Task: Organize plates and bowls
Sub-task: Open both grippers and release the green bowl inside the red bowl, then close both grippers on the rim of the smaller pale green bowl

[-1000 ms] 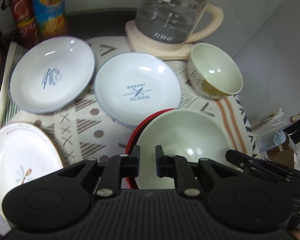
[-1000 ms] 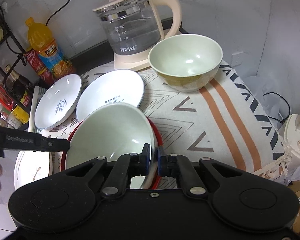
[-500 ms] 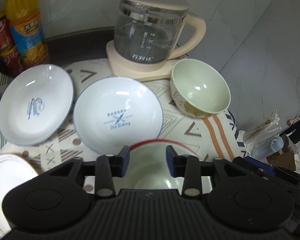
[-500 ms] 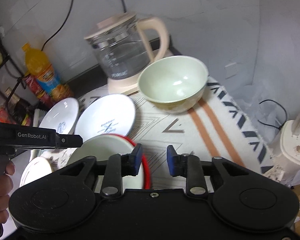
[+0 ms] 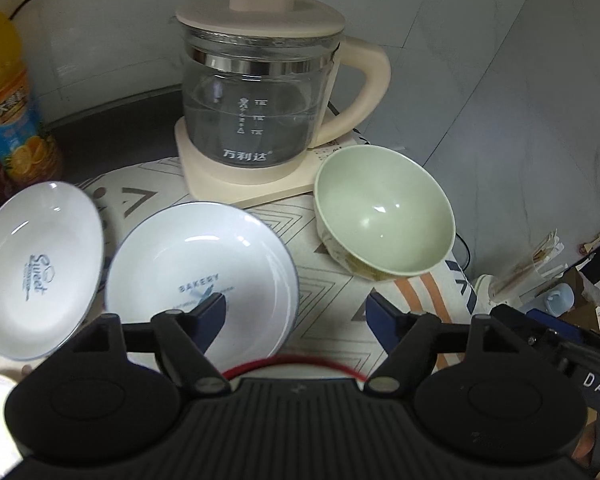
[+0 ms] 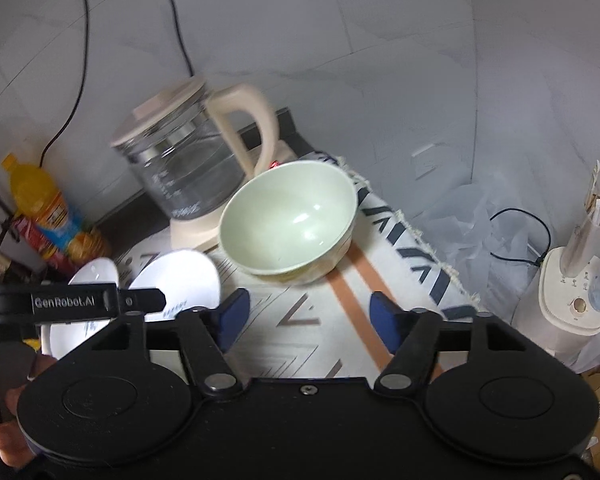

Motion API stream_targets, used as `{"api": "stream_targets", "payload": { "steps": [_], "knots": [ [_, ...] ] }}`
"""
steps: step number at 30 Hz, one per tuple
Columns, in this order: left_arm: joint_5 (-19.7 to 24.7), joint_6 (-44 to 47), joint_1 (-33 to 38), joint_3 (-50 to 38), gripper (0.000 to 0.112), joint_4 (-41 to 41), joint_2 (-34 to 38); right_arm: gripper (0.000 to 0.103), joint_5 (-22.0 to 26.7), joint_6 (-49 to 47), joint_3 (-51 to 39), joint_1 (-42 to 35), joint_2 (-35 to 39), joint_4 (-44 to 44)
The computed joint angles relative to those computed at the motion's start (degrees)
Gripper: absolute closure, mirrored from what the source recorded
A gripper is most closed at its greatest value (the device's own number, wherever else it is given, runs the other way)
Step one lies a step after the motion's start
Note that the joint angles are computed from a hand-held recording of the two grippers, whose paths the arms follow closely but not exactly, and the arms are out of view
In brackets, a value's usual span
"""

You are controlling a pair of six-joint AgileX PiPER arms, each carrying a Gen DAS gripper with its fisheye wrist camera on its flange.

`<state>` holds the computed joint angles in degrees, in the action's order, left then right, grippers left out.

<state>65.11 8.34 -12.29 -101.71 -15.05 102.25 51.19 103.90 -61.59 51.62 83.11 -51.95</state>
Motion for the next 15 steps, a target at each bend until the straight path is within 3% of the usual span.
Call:
{"api": "stream_targets", "payload": {
  "steps": [15],
  "knots": [
    [-2.3,-2.9,-4.0,-7.8,0.04,-0.6,9.7,0.037,-8.6,-1.9,0.2,-11.3,3.8,1.8]
  ]
}}
